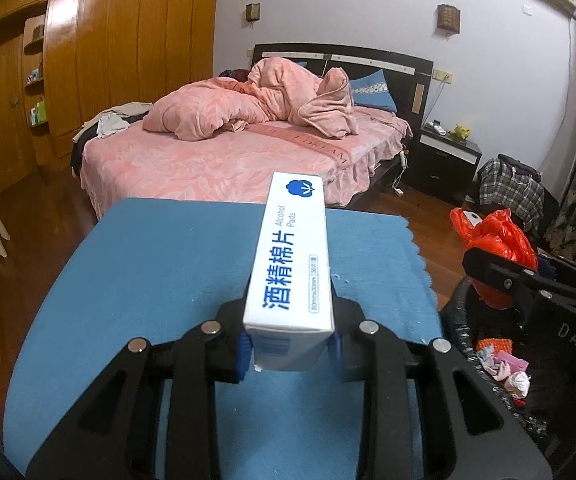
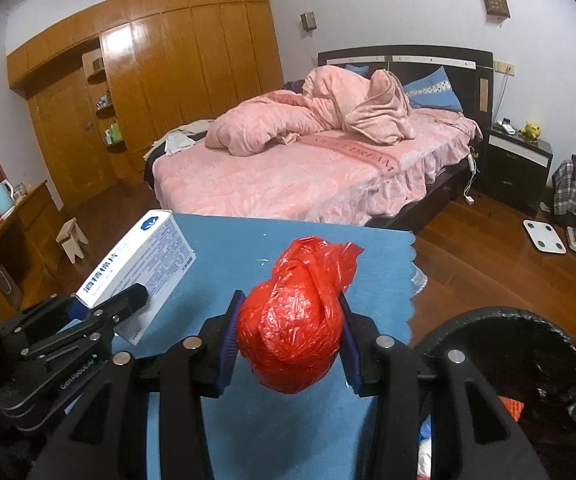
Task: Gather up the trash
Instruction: 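Lift the red bag and white box and carry both tools over the bin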
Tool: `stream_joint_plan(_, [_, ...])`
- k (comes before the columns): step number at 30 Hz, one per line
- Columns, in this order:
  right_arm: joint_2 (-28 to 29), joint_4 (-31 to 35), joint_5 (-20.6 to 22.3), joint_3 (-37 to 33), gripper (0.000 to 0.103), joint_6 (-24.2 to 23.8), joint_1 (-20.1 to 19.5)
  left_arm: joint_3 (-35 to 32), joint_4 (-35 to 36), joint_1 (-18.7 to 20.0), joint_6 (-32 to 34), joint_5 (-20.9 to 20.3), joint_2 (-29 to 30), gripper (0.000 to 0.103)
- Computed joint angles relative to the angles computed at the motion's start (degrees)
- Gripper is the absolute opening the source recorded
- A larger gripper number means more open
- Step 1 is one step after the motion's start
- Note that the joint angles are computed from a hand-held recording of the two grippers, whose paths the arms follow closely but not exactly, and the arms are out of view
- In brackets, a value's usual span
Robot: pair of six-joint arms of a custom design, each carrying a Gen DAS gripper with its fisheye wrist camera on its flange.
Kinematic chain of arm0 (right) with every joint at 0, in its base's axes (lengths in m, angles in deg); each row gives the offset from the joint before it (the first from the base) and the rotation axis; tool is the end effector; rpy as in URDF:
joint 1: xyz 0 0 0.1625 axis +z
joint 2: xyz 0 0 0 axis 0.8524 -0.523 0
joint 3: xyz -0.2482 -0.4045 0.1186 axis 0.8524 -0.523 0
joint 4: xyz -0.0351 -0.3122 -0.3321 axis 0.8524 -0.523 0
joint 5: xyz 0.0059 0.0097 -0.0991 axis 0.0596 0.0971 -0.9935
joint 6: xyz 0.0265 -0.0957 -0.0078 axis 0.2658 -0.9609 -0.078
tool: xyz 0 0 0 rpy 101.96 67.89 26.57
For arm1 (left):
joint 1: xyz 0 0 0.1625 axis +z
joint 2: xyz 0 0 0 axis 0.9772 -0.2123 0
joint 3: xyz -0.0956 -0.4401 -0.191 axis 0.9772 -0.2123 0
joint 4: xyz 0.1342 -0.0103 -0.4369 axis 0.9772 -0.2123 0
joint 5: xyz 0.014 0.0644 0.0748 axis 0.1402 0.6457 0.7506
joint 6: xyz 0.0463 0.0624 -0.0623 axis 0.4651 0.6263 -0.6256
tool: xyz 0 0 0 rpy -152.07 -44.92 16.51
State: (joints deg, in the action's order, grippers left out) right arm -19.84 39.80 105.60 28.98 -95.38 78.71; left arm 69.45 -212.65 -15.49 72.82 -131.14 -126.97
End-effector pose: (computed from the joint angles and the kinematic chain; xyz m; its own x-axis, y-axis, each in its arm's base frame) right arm 0.4591 -0.3598 -0.0370 -0.8141 0.0623 0.5774 -0.4509 0.5590 -0.6959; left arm -0.0110 -0.4147 0.3887 -0.7017 0.3665 -0.6110 0.6902 0.5624 -0.4553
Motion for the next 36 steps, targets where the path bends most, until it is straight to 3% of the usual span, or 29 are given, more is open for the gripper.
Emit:
stream_joint_plan(19, [-2.8, 2.0, 6.2, 5.0, 0.043, 6.5, 7.2, 5.2, 11.3, -10.7, -5.0, 2.3, -13.1, 0.029])
stream_joint_plan(36, [-5.5, 6.0, 14.3, 10.0, 0.043, 16.9, 12.6, 9.4, 23.6, -25.5, -13.8, 5.3, -23.0, 0.029])
